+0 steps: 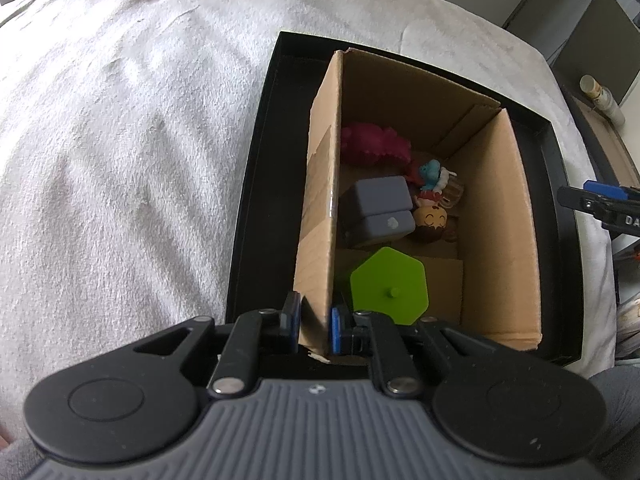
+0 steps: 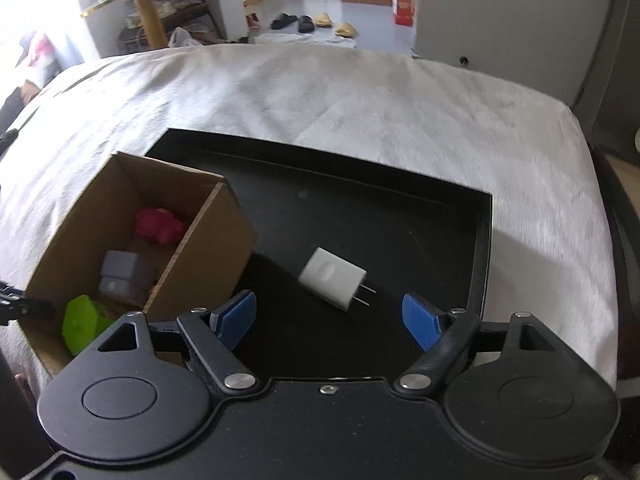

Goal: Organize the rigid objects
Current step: 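Move the right tool to the white plug charger and grasp it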

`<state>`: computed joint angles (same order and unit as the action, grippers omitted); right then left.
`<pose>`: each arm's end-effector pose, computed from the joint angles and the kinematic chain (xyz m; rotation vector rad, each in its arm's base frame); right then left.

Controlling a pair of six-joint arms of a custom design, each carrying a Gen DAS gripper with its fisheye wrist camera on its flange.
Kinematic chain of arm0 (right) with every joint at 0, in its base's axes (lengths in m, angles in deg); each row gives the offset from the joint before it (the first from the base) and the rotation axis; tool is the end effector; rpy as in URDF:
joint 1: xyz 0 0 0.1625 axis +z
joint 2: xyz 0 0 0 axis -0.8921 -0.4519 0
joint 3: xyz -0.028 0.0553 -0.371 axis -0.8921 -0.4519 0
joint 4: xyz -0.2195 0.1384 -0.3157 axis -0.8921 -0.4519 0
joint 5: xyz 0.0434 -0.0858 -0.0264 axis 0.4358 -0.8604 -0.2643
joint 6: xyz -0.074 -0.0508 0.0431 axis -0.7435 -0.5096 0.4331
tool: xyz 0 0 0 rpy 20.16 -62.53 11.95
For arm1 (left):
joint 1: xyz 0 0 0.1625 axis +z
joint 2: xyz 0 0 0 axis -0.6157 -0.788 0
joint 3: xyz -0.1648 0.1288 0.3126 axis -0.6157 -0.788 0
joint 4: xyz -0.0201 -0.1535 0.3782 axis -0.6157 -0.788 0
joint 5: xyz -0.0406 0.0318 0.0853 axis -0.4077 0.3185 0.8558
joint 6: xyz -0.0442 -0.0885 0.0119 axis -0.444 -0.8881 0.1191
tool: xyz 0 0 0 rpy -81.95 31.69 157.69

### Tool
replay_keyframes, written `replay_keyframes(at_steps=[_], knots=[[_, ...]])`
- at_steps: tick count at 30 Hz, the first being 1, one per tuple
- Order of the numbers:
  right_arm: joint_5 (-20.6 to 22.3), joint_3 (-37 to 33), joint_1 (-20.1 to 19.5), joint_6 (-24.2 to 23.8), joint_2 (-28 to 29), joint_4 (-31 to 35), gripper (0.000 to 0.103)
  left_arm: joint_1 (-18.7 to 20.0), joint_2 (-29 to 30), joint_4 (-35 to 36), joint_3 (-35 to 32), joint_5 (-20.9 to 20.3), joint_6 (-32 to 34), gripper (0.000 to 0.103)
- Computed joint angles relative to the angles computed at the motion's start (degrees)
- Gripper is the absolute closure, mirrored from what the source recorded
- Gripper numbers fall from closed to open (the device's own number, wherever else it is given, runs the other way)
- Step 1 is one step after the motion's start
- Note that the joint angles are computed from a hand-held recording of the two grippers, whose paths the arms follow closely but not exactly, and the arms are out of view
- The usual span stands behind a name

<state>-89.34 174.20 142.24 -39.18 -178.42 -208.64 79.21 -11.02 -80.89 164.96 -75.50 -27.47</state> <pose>0.0263 -0.3378 0.2513 0.1950 -2.3222 0.7667 -0.2257 -0.4366 0.0942 0.5938 2.5388 -0.1339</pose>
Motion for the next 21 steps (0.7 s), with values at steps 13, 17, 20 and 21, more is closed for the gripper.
replay_keyframes(at_steps=[13,17,20,21], knots=[[2.52,-2.96,-5.17,4.36,7.55,-4.54,0.021,0.15,1.3,0.74,-0.83,0.21,-0.02,0.089],[2.93,-4.49,-6.13,6.58,10.1,-5.33,0.021,0.18,1.78,1.15,-1.16,0.46,-0.03,0.089],[2.81,-5.56,-6.46,7.37,12.03,-5.85,0.021,0.29,2.23,1.21,-1.45,0.51,-0.04,0.089],[2.58,-5.95,-6.47,7.54,12.72,-5.92,0.021,0.3,2.32,1.23,-1.5,0.51,-0.09,0.089]])
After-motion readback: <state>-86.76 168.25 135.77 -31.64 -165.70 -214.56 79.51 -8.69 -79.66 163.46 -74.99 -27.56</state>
